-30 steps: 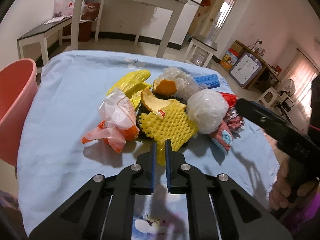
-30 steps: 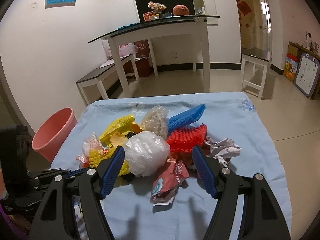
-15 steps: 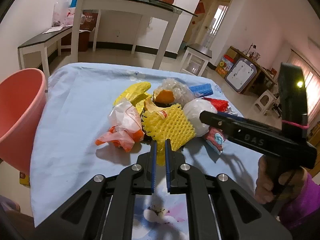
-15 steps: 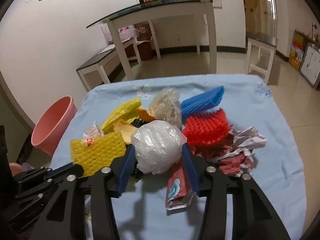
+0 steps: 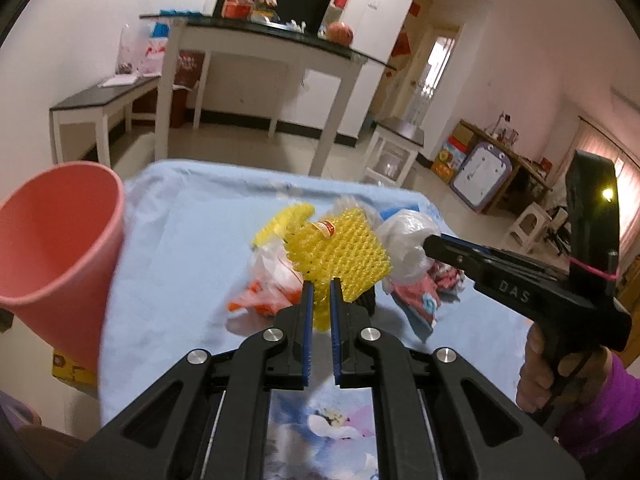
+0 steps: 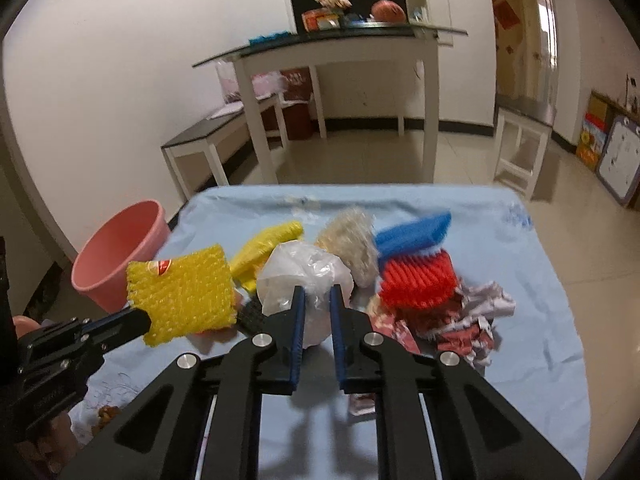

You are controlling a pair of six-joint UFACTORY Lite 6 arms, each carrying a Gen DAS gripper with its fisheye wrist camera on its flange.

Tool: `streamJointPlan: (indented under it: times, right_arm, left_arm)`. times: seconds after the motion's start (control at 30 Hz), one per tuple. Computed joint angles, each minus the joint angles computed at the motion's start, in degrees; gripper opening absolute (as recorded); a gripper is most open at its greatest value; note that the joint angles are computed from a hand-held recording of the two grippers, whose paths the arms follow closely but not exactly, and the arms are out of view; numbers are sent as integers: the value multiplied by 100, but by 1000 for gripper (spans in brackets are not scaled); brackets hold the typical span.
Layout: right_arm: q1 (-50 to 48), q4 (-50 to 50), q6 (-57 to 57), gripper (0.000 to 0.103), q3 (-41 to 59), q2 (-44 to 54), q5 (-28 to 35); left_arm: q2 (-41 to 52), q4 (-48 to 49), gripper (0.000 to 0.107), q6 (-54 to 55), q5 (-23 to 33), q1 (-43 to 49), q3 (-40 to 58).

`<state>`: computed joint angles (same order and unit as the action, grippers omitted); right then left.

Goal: Collect trash
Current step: 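Grasp the yellow foam fruit net with the left gripper while the right gripper grasps the white plastic bag, then carry the yellow net and white bag over the pink bucket and open both grippers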

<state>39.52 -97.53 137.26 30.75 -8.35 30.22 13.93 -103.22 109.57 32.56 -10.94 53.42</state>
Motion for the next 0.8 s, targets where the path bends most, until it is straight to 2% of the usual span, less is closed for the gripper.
streamJointPlan:
  times: [0.3,0.57,0.8]
  right_arm:
    - [372,154,-644,12,1200,607,131]
    - [549,298,-1343,12,3041,1940,-230]
    - [594,767,-2163,12,5014,3487,-754]
  left_arm:
    - [-437,7,7,-76,141,904,-9]
    - [-377,92,7,-245,59,1731,278]
    - [102,113,7,-391,-392,2169,767]
